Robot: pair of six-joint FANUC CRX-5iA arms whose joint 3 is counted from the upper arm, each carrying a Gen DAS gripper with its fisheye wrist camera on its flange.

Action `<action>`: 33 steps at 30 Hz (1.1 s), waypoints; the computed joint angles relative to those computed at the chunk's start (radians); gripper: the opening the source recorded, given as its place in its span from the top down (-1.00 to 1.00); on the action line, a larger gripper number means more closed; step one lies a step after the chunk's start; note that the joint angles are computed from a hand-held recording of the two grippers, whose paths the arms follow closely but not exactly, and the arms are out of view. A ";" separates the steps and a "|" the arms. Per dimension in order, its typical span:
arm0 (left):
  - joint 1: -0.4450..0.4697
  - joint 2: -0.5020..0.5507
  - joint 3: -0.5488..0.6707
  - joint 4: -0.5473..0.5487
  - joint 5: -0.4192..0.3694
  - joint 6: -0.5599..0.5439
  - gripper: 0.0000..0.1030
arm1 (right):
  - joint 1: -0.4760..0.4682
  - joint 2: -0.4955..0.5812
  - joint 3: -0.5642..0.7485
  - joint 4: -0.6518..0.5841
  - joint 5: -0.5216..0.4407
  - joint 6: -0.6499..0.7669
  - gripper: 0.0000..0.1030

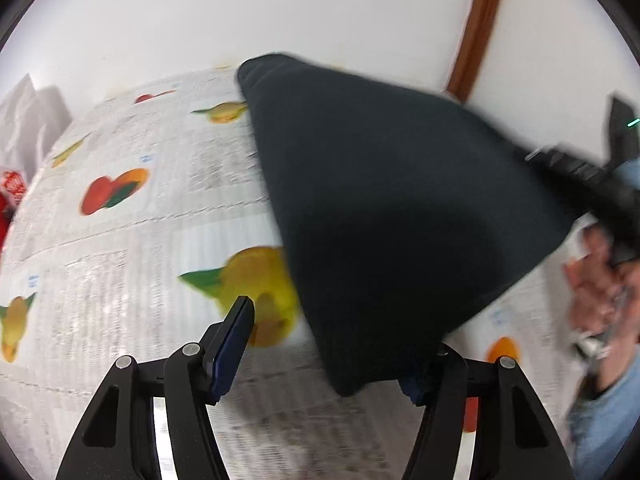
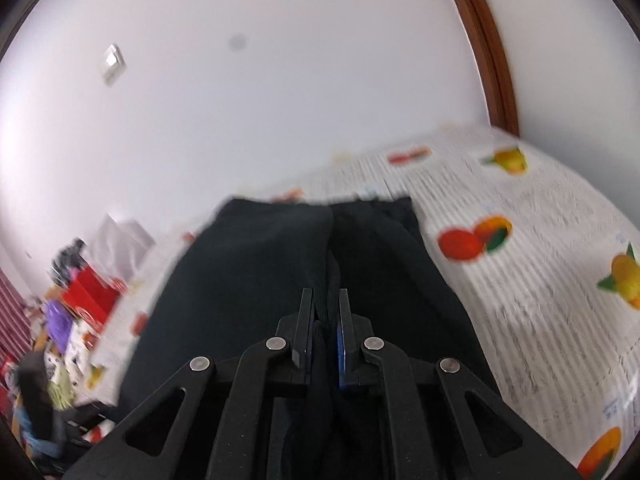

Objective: Fold small clothes

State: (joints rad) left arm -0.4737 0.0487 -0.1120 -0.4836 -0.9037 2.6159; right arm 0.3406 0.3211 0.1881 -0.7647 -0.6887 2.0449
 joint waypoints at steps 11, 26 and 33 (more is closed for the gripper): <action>-0.015 0.137 0.148 -0.010 -0.127 -0.018 -0.24 | -0.016 0.009 0.056 -0.008 -0.040 0.022 0.85; -0.011 0.131 0.142 0.014 -0.119 -0.035 -0.22 | -0.073 -0.024 -0.036 0.116 0.046 -0.052 0.67; -0.066 0.001 0.040 -0.031 -0.012 -0.017 -0.18 | -0.073 -0.136 -0.142 0.154 0.103 0.046 0.62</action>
